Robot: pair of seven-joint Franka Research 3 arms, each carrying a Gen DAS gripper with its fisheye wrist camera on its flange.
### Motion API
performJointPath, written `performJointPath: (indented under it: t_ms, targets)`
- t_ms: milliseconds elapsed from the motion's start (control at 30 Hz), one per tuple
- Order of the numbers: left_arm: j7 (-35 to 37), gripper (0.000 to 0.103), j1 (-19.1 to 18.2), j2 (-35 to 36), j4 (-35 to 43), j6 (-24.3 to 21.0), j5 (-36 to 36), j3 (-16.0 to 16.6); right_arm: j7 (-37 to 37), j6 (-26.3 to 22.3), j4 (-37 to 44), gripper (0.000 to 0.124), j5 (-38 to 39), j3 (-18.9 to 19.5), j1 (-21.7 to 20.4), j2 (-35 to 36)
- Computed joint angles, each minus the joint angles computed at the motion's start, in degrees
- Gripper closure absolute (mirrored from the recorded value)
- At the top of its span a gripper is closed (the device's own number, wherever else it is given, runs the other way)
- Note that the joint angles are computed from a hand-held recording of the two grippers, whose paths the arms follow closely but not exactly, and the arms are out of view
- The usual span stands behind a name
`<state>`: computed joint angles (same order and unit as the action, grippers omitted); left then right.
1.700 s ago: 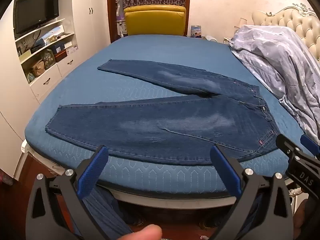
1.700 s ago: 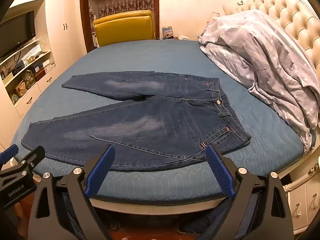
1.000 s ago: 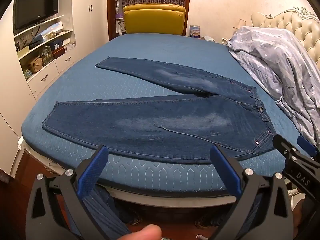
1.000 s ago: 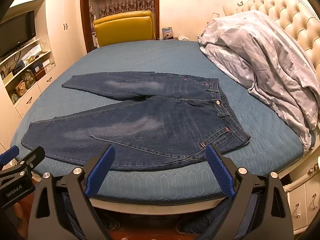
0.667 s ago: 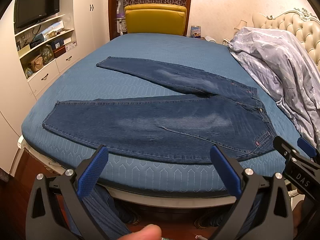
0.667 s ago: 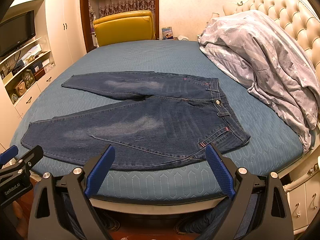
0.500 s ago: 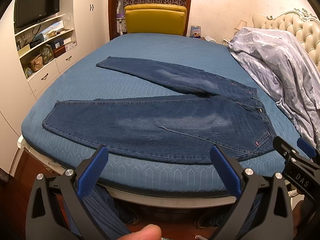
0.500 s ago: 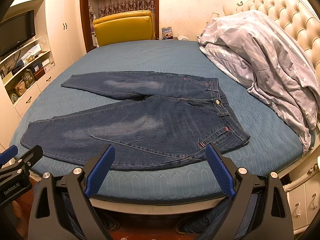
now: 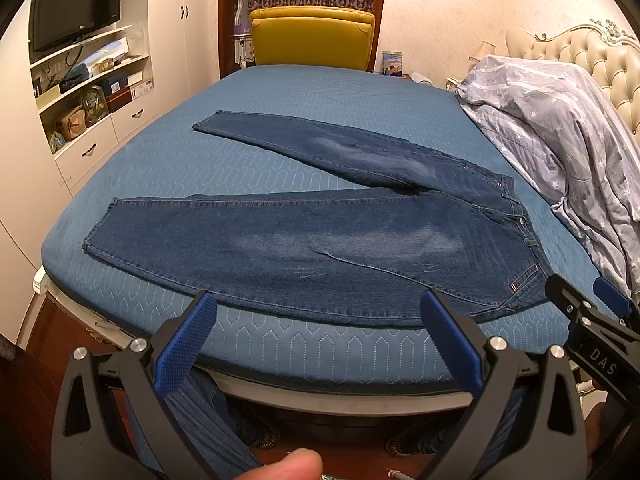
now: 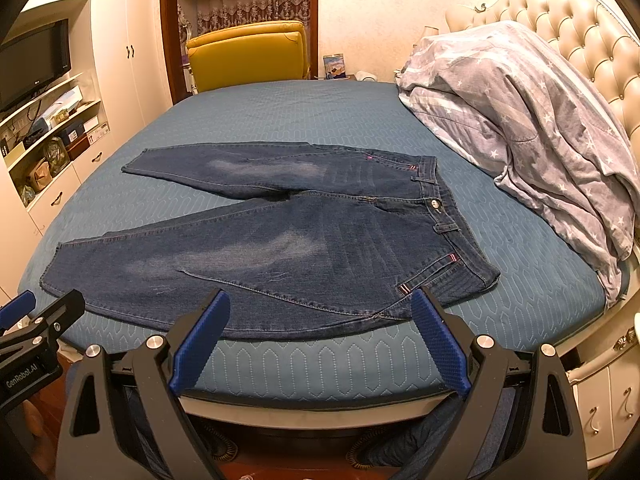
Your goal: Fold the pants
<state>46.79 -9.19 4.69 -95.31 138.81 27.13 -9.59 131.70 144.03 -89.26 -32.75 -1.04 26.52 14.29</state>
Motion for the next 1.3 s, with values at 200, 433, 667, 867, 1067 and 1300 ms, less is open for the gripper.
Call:
performJointPath:
  t_ms: [200, 433, 667, 867, 1067, 1300]
  targets:
    - [0.1, 0.001, 0.0, 0.0, -0.1, 0.1, -0.2, 0.0, 0.1, 0.0, 0.0, 0.035, -0.1, -0.1, 0.1, 0.1]
    - [0.0, 0.001, 0.0, 0.0, -0.1, 0.1, -0.1, 0.0, 0.1, 0.0, 0.0, 0.035, -0.2, -0.1, 0.1, 0.1]
    - [0.2, 0.001, 0.1, 0.0, -0.1, 0.1, -0.4, 0.0, 0.2, -0.1, 0.0, 0.035, -0.3, -0.1, 0.1, 0.0]
    - [0.5, 0.001, 0.2, -0.1, -0.1, 0.2, -0.7, 0.1, 0.1, -0.1, 0.0, 0.035, -0.3, -0.1, 0.1, 0.1]
    - [0.3, 0.001, 0.2, -0.1, -0.3, 0.3, -0.6, 0.1, 0.1, -0.1, 0.1, 0.035, -0.2, -0.1, 0.1, 0.2]
    - [0.4, 0.001, 0.2, -0.1, -0.3, 0.3, -0.8, 0.1, 0.1, 0.1, -0.2, 0.035, -0.3, -0.1, 0.0, 0.0]
